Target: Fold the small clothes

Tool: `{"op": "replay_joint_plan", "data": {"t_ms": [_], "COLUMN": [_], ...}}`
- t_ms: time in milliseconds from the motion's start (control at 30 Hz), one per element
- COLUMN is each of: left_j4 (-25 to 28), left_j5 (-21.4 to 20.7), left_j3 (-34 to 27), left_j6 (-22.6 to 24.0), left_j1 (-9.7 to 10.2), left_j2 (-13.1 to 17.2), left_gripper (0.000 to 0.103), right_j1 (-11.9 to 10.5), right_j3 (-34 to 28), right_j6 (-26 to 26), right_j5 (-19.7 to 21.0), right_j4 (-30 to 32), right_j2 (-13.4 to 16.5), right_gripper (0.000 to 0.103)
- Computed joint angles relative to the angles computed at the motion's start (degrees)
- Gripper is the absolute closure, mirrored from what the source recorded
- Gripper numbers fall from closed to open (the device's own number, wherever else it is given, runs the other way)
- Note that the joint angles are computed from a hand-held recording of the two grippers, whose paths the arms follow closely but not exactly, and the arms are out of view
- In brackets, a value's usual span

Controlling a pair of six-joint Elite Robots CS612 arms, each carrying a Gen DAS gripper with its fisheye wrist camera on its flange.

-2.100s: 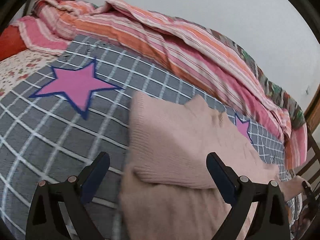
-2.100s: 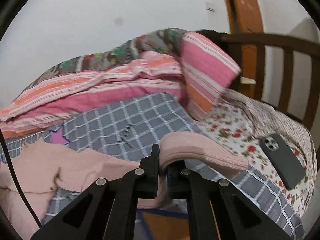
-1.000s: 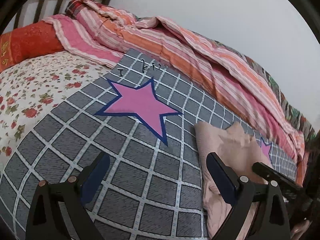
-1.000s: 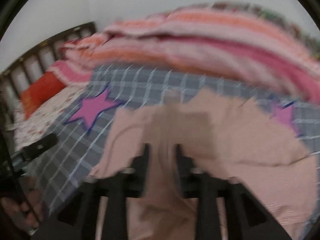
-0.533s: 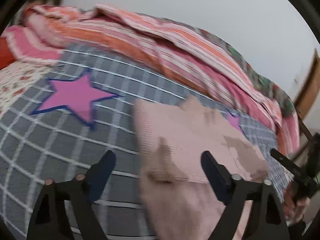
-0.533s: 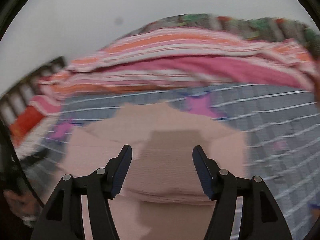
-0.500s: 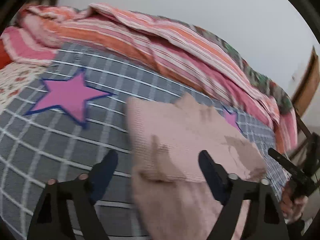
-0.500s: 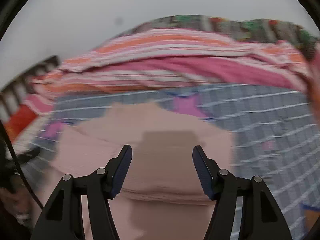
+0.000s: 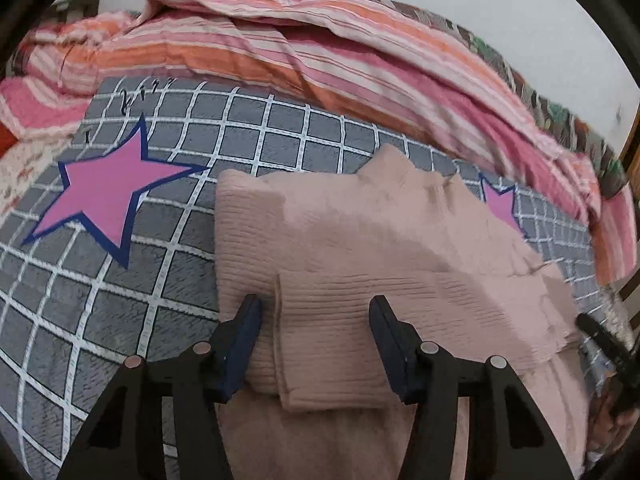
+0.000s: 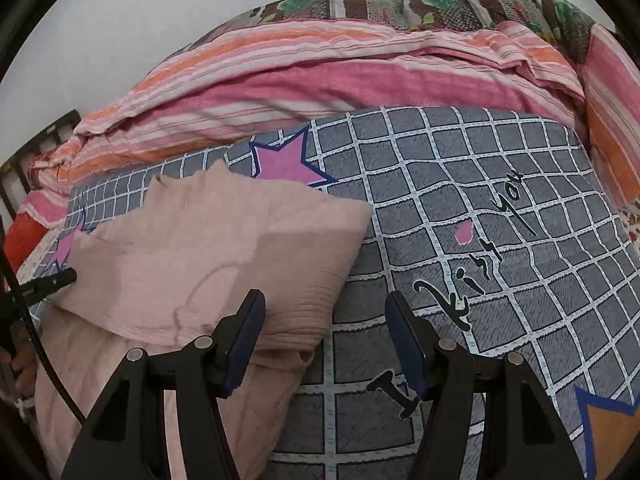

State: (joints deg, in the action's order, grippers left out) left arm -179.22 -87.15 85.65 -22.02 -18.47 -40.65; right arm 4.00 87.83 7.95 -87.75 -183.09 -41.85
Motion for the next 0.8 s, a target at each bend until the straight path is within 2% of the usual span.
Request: {"op": "replay_joint_plan", "data": {"t_ms": [33, 100, 133, 233, 300, 367, 433, 567, 800], "left_j4": [0.1, -0.3, -2.0, -9.1, -11.0, -9.3, -4.3, -0.4, -0.7], "left_j5": [0.8, 0.4, -0.4, 1.1, 1.7, 2.6, 5.6, 5.7, 5.9], "left_j3": [0.0, -0.4, -0.3, 0.4, 0.4, -0.4, -1.4, -1.9, -0.4], "left_j6": [0.8, 2.0, 2.0, 1.9, 0.5, -0.7, -0.9, -0.9, -0.2], "left_j1": [-0.26, -0.42, -0.35, -0.44, -0.31, -0.28, -0.77, -0.78, -1.15], "left_j2": [0.0, 0.1, 0.3, 0.4, 0.4, 0.6, 0.8, 0.9, 0.4], "left_gripper": [0.066, 0.094, 0.094, 0.095, 0.095, 0.095, 0.095, 0.093, 0.079], "right_j1": [-0.1, -0.4, -0.4, -0.5, -0.5, -0.5, -0.4, -0.1, 0.1], "right_j3": [-0.1, -0.4, -0.6, -1.2, -1.6, -2.1, -2.7, -4.4, -4.6], "right_j6": [0.1, 0.8, 1.1, 1.1, 1.3, 1.9, 2.3, 1.6, 0.9], "right_j5": [0.3, 0.7, 0.7, 0.8, 1.2, 1.6, 1.5, 1.3, 0.9], "right_j4": [0.4, 0.9, 1.1, 0.8, 0.7, 0.5, 0.7, 5.8, 7.2], "right_j2": [0.0, -0.1, 0.0, 0.0, 0.2, 0.5, 1.0, 2.1, 2.2], "right_gripper": [0.041, 0.041, 0.041, 0.041, 0.041, 0.041, 0.041, 0.041, 0.042]}}
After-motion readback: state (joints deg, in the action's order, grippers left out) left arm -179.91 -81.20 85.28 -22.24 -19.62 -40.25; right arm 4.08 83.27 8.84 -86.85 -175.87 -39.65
